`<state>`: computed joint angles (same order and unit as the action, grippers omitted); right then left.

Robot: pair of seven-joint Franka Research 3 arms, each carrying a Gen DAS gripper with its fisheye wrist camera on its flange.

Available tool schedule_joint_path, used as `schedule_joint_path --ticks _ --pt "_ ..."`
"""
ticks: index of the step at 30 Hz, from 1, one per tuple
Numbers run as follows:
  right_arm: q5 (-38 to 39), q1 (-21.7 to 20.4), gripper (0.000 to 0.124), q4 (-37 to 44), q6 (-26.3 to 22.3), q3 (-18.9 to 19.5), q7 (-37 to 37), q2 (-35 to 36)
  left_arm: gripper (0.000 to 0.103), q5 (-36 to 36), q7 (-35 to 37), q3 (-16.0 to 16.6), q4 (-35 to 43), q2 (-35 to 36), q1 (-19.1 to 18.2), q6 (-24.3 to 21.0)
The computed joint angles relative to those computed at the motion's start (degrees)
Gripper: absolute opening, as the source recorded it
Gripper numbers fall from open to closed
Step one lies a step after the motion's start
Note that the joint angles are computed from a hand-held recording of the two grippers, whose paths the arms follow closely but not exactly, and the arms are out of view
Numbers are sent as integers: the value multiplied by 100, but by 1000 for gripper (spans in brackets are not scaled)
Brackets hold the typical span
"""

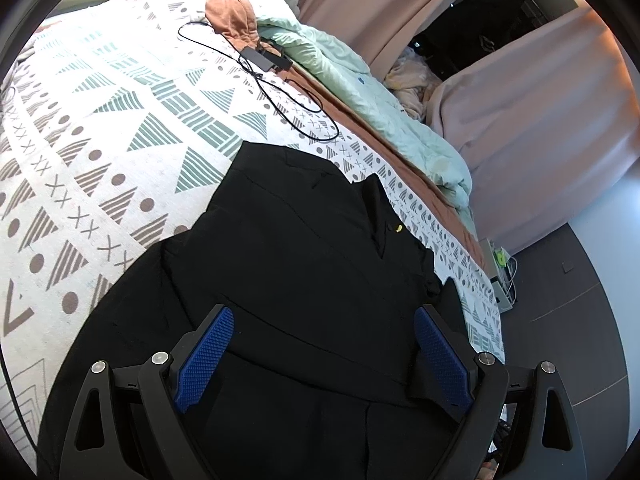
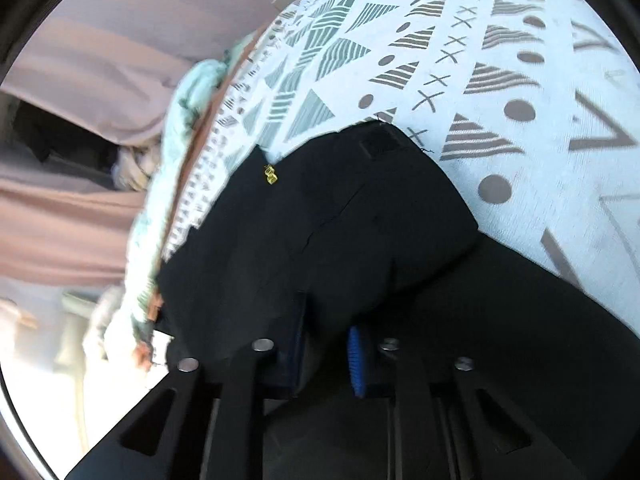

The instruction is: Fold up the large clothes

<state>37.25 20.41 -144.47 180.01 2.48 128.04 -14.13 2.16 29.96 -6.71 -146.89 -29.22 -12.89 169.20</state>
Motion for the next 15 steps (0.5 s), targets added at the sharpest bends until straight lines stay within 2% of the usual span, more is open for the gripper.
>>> schedule_joint_path --ticks 1,2,3,4,6,7,12,15 --pt "-83 156 11 -144 50 -225 -38 -168 92 -8 -6 12 -30 -70 -2 -16" --pt "-567 140 10 -195 138 -249 315 -230 92 -14 1 32 -45 -110 -6 -24" --pt "-1140 -75 9 -142 184 -73 791 -195 92 -15 3 43 -74 -182 -2 -36" --pt "-1562 -476 9 -74 194 302 1098 -203 92 -7 14 53 -102 -258 5 -54" --pt "-1400 -1384 9 102 121 1303 782 -312 92 30 50 63 -132 -393 32 -137" --pt "-1619 -1660 9 219 170 1607 894 -261 92 61 90 72 -147 -471 49 -193" --pt "-2768 -2541 8 724 367 2559 1287 -211 92 196 232 100 -256 -894 226 -527" --pt "-3105 -2767 8 912 531 2967 1311 -281 92 226 318 174 -379 -1137 289 -660"
